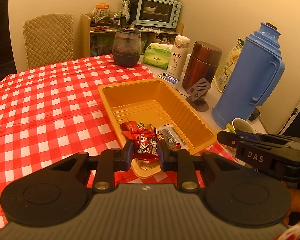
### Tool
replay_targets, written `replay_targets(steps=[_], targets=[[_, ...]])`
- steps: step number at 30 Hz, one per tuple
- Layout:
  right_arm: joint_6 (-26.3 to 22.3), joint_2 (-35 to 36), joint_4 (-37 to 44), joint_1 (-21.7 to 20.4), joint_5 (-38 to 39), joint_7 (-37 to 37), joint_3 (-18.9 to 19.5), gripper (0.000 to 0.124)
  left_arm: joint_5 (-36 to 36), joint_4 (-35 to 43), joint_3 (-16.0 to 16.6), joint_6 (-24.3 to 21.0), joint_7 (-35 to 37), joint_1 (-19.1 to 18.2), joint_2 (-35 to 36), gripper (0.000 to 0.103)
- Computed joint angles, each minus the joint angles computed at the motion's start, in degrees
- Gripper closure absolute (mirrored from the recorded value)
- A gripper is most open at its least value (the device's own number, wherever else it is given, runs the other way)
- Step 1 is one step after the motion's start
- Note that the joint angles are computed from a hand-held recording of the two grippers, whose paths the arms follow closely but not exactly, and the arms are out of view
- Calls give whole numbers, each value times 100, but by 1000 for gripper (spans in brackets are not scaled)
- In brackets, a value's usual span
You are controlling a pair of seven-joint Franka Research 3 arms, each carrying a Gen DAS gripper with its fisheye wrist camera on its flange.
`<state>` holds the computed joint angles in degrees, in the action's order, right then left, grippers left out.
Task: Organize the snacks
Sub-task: 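Carry the red candy and yellow-green candy over the orange tray with both tools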
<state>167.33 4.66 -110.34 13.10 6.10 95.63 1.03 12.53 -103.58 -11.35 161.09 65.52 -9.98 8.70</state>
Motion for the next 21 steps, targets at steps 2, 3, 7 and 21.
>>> replay_targets(steps=[2, 3, 7, 21], targets=[[-5, 55, 52, -7, 33, -43, 4, 98, -13, 108, -9, -13, 35, 0, 92, 80], [-16, 88, 90, -6, 44, -60, 5, 98, -20, 158, -15, -26, 55, -1, 130, 80], [-42, 198, 208, -3, 92, -131, -6, 98, -68, 380, -34, -71, 164, 5, 318, 80], [-200, 747, 889, 3, 316, -522, -28, 98, -230, 1151, -77, -284, 472, 19, 958, 80]])
